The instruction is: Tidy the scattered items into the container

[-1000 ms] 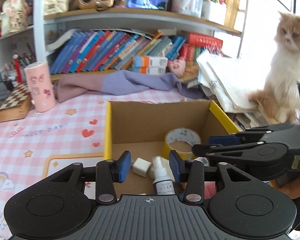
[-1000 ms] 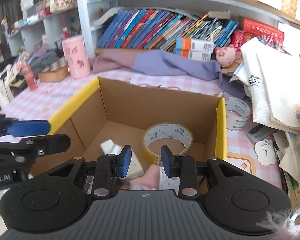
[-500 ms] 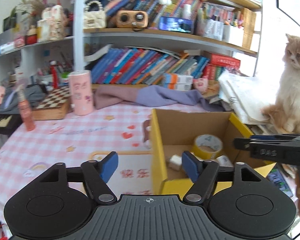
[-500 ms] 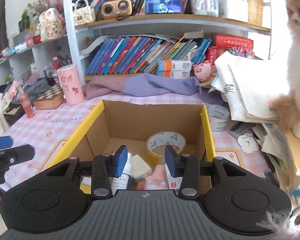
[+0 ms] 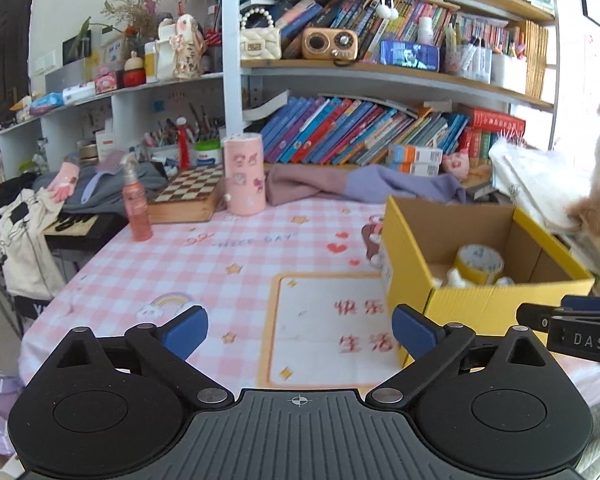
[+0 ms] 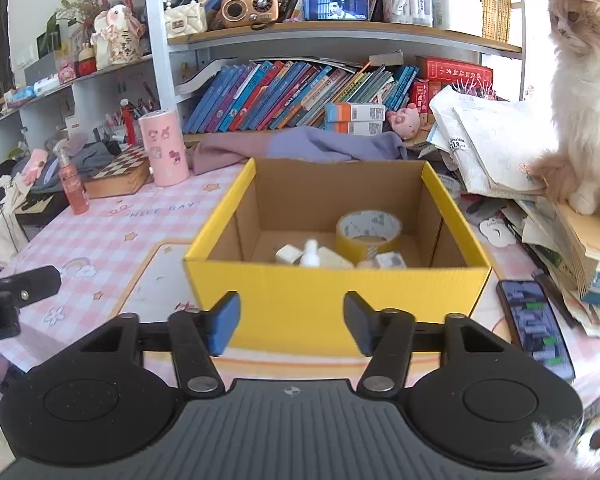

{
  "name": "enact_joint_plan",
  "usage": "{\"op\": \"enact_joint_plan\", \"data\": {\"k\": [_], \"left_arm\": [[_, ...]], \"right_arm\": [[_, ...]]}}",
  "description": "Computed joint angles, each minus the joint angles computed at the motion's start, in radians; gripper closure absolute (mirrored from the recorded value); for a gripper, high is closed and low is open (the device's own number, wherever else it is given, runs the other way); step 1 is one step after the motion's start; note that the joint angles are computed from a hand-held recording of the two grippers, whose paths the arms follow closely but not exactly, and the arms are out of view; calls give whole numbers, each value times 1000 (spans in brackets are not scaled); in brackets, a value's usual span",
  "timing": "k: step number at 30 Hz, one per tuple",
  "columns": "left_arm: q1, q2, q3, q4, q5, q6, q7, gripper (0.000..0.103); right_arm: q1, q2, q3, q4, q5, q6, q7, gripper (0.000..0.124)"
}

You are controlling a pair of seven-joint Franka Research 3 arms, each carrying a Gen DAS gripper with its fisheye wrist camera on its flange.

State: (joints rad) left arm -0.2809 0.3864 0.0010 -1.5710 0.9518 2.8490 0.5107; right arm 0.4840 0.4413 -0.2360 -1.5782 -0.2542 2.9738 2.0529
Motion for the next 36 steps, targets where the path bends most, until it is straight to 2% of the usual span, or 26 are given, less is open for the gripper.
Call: {"op": "enact_joint_plan", "data": {"k": [6, 9, 13, 24, 36], "left_arm": [[30, -62, -28, -104, -61, -5, 49, 2], [25, -79, -26, -130, -40, -38, 26, 2], [49, -101, -45, -165, -61, -41, 34, 2], [87, -127, -82, -220, -167, -31, 140, 0], [97, -141, -94, -245, -251, -35, 224, 0]], "right_arm": [[88, -41, -65, -72, -85, 3, 115, 51], [104, -59, -67, -96, -132, -10, 163, 46], [112, -80, -61, -120, -205, -31, 232, 39], [46, -115, 42, -149, -293, -94, 307, 35], [17, -132, 86, -164, -329, -117, 338, 32]]}}
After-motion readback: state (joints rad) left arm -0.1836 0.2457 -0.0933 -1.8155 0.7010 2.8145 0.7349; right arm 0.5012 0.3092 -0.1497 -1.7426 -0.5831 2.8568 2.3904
